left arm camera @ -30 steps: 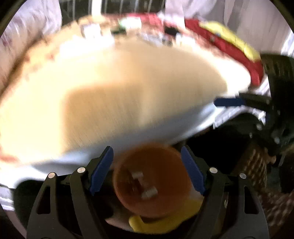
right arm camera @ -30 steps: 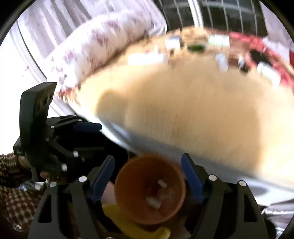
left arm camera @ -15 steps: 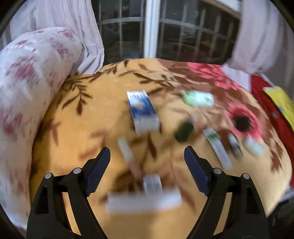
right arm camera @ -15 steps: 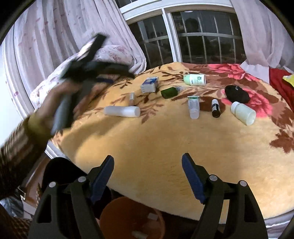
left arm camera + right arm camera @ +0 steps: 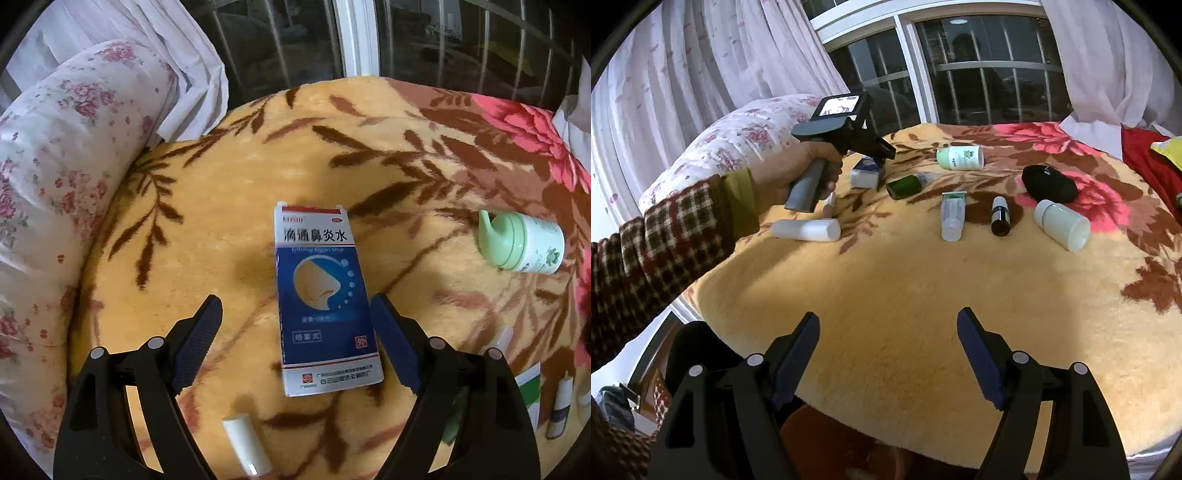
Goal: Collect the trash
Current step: 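Grasp the blue-white medicine box with the left tool, then grasp the white jar with the right tool while the left holds the box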
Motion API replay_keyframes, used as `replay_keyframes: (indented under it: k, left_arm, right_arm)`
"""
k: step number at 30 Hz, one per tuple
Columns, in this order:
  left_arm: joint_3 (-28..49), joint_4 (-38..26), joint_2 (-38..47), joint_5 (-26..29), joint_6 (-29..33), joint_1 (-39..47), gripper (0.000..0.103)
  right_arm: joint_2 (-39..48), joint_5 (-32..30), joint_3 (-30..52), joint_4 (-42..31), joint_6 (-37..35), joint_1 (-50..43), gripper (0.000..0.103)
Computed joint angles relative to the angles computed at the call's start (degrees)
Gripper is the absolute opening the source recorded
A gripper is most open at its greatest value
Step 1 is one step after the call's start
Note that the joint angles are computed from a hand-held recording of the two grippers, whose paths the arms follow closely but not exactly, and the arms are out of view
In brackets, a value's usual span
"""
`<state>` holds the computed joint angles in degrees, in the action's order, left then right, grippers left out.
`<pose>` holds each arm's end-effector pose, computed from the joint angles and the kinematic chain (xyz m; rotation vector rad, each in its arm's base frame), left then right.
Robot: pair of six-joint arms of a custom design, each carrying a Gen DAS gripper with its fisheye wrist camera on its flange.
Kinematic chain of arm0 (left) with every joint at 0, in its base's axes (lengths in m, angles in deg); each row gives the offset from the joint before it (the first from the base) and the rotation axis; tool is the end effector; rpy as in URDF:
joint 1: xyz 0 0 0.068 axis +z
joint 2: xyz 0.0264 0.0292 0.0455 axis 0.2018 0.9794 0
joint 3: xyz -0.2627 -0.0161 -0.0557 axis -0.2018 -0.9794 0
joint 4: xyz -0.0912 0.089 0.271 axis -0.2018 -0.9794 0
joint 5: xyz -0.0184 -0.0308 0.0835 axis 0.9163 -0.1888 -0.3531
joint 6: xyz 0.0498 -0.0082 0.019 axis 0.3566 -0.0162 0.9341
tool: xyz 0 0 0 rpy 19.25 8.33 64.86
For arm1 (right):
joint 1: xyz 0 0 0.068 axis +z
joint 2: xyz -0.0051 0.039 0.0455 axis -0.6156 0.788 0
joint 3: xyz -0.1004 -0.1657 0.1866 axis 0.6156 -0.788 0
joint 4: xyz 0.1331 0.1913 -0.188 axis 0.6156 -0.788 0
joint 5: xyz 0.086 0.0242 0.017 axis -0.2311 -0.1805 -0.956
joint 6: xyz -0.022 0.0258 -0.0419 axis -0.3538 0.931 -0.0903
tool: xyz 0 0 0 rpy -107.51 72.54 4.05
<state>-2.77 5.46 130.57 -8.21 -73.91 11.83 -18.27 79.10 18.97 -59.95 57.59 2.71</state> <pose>0.4704 0.0086 0.1419 -0.0636 2.5827 0.2633 0.1276 0.1041 0.1490 -0.2561 2.2873 0.4630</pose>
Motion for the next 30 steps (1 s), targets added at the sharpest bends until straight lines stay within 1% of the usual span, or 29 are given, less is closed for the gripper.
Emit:
replay_keyframes:
  k: [2,3,6,7,8,9,10,11,12,15,19,22,23,24,26,27,30]
  left_arm:
    - [0.9,-0.8,0.8,1.1,-0.2,0.0,0.081]
    - [2.0,-1.7,1.8,2.6,-0.1,0.1,0.081]
    - [3.2,-2.0,3.6,3.5,0.1,0.1,0.080]
    - [3.6,-1.9,4.4,4.2,-0.2,0.4,0.079]
    - [3.8,-1.9,4.7,4.7,-0.6,0.5,0.075]
    - [4.5,-2.1,5.4,6.7,-0.8,0.9,0.060]
    - [5.0,-2.4,5.9,8.8,-0.9,1.3,0.047]
    - [4.2,-1.3,5.5,10.2,-1.2,1.6,0.039]
    - [2.5,0.6,4.5,12.2,-0.8,1.8,0.029]
    - [-2.0,4.6,0.9,13.9,-0.8,2.2,0.029]
    - [-7.8,7.7,-4.8,15.1,0.4,2.6,0.029]
    - [-14.9,10.2,-11.6,16.5,3.2,2.9,0.029]
    - [-16.9,10.8,-13.4,17.3,4.2,3.2,0.029]
    - [-20.6,12.0,-16.7,18.3,5.2,3.3,0.029]
    - [-25.7,13.1,-21.2,19.6,6.9,3.6,0.029]
    - [-27.7,13.3,-22.9,20.4,7.7,3.7,0.029]
    - [-34.0,13.6,-28.4,23.1,9.4,4.5,0.029]
  right_arm:
    - [1.3,0.3,0.3,0.7,-0.2,0.2,0.075]
    - [1.2,0.2,0.3,1.0,-0.1,0.3,0.075]
    - [1.2,0.7,0.2,1.2,0.4,0.8,0.075]
    - [1.2,1.1,0.2,1.0,0.4,1.2,0.075]
    - [1.2,1.0,0.3,0.9,0.4,1.3,0.075]
    - [1.2,1.2,0.4,0.8,0.4,1.3,0.075]
    - [1.4,1.6,0.4,0.6,0.4,1.5,0.075]
    - [1.4,1.7,0.5,0.5,0.3,1.4,0.075]
    - [1.4,1.9,0.5,0.5,0.2,1.4,0.075]
    - [1.2,1.2,0.4,0.5,0.1,0.2,0.075]
    - [3.2,1.0,1.2,0.1,-1.1,-2.8,0.075]
    - [4.0,-0.1,2.5,-0.6,-5.2,-9.8,0.075]
    - [5.5,-0.8,3.4,0.0,-7.7,-13.6,0.075]
    - [7.1,-0.9,4.2,0.9,-9.7,-16.3,0.075]
    - [15.6,-2.0,7.8,4.0,-15.3,-23.6,0.075]
    - [21.1,-2.8,10.0,7.0,-18.1,-27.4,0.075]
    - [35.9,-4.4,16.9,10.8,-22.3,-33.4,0.075]
